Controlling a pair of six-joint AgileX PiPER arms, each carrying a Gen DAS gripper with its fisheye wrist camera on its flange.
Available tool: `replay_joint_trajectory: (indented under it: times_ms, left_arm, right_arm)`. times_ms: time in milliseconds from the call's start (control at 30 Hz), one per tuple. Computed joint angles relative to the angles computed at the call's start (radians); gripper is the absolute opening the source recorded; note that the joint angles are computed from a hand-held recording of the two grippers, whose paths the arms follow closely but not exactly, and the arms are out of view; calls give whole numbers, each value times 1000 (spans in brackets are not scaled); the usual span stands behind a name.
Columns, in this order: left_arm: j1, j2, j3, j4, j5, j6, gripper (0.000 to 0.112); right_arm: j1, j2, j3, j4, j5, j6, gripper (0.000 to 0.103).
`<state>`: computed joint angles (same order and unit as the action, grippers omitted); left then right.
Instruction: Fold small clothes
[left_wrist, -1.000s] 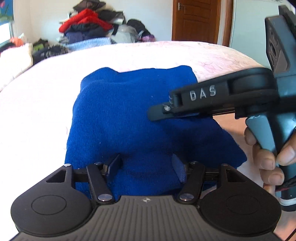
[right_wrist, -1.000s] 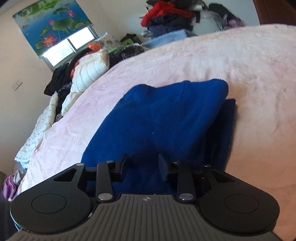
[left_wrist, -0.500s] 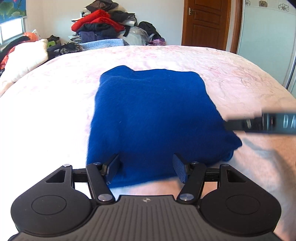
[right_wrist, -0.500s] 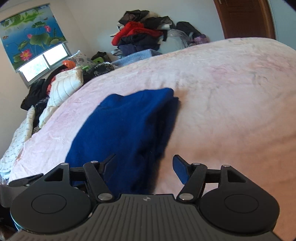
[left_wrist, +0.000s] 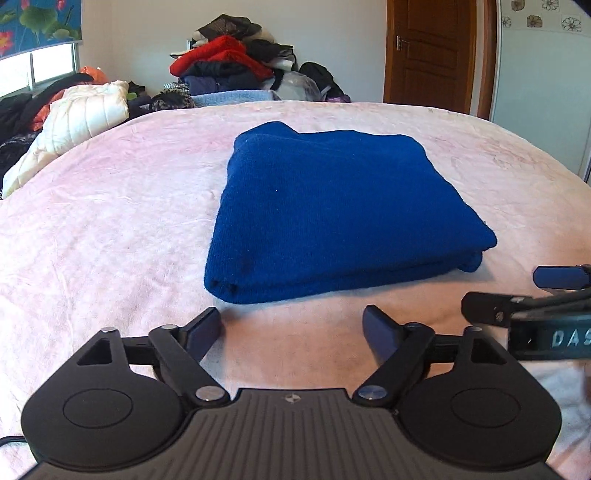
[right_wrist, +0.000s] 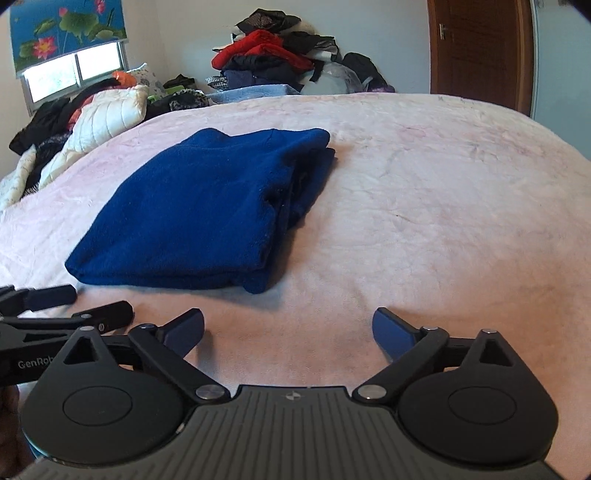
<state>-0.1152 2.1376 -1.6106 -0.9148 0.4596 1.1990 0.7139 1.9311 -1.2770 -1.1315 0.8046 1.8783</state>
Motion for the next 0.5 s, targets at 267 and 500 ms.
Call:
replay_joint_trajectory:
  times_ms: [267,500]
  left_arm:
    - [2,37,-66,71,23,-115,98]
    - [5,33,-55,54,26,-86,102]
  right_arm:
    - [0,101,-130,34,120,-59,101]
    - [6,105,-123,24,132,-34,101]
